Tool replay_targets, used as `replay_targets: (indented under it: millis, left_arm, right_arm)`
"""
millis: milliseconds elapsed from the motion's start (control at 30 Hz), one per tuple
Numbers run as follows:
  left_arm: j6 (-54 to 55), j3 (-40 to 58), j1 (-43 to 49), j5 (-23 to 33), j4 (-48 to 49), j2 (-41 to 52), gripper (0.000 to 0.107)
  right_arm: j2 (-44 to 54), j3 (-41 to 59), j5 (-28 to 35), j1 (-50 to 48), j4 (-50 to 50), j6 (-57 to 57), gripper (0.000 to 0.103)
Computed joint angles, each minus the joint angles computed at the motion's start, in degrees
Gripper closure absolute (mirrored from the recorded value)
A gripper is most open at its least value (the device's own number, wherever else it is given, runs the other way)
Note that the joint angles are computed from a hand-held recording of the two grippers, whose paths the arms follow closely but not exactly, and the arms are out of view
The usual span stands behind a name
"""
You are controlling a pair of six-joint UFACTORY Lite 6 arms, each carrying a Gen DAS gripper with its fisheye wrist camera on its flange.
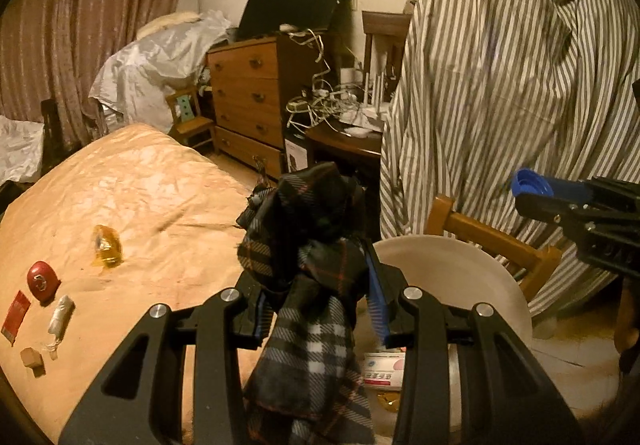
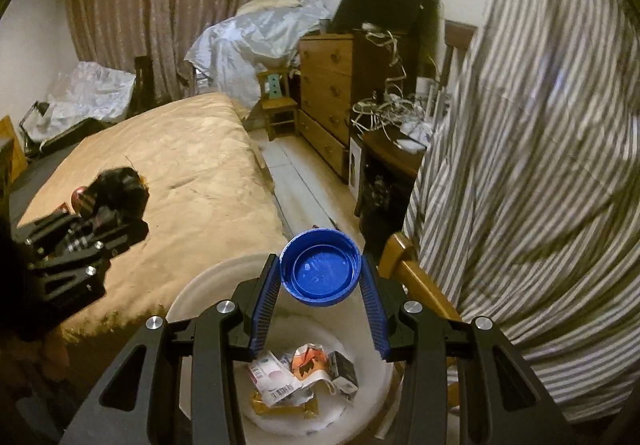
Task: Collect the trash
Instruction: 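Open both tools over the white bucket to drop the cloth and cap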
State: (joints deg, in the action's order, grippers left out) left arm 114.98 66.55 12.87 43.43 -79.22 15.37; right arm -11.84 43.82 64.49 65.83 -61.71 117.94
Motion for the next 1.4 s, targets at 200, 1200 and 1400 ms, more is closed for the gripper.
replay_targets:
  millis: [200, 1200, 1400]
  left_arm:
    - [-6.97, 2.47, -5.7, -2.83, 9.82, 2.39, 0.068]
    - [-19.98, 10.75, -10.26, -2.16, 26.15, 11.7, 0.065]
    - [-17.84, 9.57, -10.35, -4.3, 23.72, 10.99, 0.034]
  right_arm:
    - [-5.94, -6.88, -19.28, -14.75, 3.6, -8.35, 0.061]
    - [3.24, -5.55, -32.64, -20.23, 6.04, -9.97, 0.061]
    - [2.01, -5.83, -32.48, -20.11, 4.13, -7.83, 0.042]
